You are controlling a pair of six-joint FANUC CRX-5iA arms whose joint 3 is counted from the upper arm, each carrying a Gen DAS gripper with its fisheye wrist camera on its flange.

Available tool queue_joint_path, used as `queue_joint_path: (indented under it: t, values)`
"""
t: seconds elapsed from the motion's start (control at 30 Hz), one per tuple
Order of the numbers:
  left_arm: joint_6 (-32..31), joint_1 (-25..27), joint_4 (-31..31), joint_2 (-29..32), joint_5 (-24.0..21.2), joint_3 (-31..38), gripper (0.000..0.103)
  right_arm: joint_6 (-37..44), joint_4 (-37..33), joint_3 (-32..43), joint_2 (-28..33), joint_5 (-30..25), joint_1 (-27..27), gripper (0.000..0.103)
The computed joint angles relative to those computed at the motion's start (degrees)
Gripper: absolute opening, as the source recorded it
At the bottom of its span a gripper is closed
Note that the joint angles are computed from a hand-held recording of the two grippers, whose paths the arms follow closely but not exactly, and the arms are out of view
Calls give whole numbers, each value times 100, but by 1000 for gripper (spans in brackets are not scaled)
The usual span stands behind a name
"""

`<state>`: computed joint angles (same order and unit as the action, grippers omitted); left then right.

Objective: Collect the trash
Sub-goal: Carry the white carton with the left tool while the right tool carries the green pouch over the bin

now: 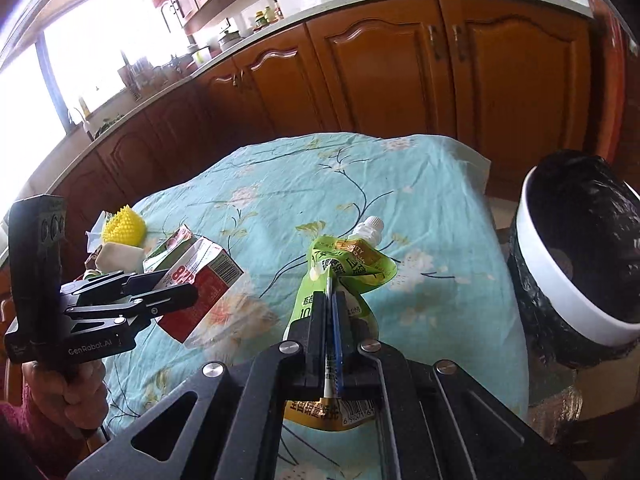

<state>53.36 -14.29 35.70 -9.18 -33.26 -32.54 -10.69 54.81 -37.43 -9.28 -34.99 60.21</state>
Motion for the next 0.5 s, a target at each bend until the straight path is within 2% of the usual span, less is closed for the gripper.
queue_joint_path:
  t: [0.13, 0.5]
  values:
    - [-33, -163, 66, 66, 16, 74, 44, -503, 258, -235, -239, -205, 88, 2]
    - [-18, -645, 142, 290, 41, 412, 44, -975, 392, -571, -753, -818, 309, 2]
